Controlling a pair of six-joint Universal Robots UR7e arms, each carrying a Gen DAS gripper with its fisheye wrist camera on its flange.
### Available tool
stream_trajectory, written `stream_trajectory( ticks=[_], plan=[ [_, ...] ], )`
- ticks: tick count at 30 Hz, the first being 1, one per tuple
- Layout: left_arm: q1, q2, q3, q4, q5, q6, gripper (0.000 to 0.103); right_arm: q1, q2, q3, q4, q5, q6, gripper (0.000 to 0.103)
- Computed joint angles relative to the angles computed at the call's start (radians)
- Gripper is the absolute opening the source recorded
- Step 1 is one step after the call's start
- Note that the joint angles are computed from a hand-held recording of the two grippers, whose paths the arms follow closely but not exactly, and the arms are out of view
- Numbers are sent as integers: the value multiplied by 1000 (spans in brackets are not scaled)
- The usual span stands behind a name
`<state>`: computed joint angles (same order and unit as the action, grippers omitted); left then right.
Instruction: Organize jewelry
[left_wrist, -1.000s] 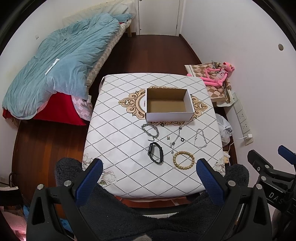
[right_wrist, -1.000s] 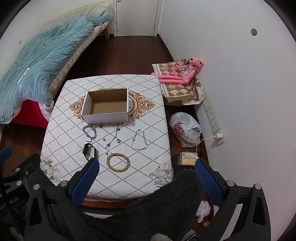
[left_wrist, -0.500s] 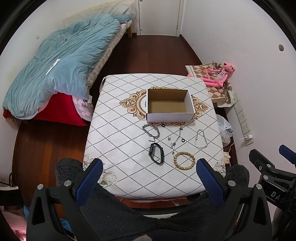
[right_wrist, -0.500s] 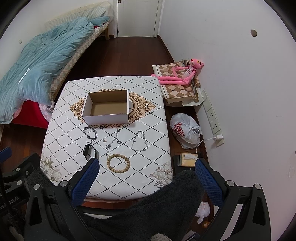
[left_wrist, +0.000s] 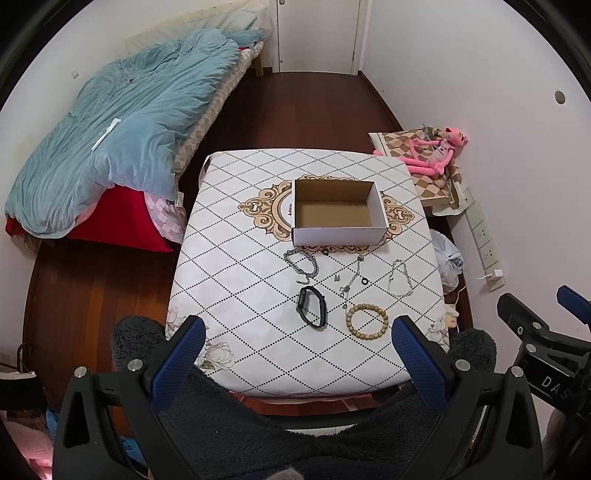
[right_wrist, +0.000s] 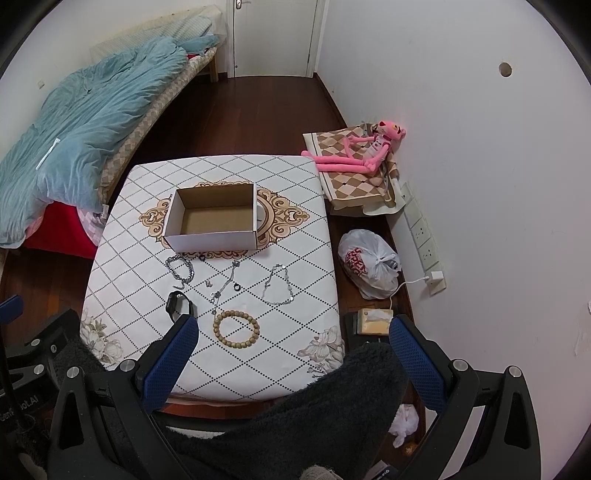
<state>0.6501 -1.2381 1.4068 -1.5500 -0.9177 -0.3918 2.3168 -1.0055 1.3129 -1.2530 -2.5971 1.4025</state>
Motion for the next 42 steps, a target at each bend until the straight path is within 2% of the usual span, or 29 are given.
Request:
stream_trajectory(
  ticks=[16, 21, 29, 35, 39, 42],
  plan=[
    [-2, 6, -7, 1, -5, -1, 103, 5, -1, -1, 9, -9, 11, 103],
    [6, 14, 29, -65, 31, 20, 103, -7, -7, 19, -18, -17, 15, 103],
    [80, 87, 78, -115, 127, 29, 103, -124, -33, 180, -242, 37, -77, 103],
    [146, 148, 97, -93, 132, 57, 103, -247, -36, 322, -474, 140, -210, 103],
    [182, 190, 104, -59, 129, 44, 103, -308, -14, 380, -576, 194, -258, 102],
    [206, 217, 104, -58, 111, 41, 103, -346, -3, 423, -657, 228, -292, 97]
  ],
)
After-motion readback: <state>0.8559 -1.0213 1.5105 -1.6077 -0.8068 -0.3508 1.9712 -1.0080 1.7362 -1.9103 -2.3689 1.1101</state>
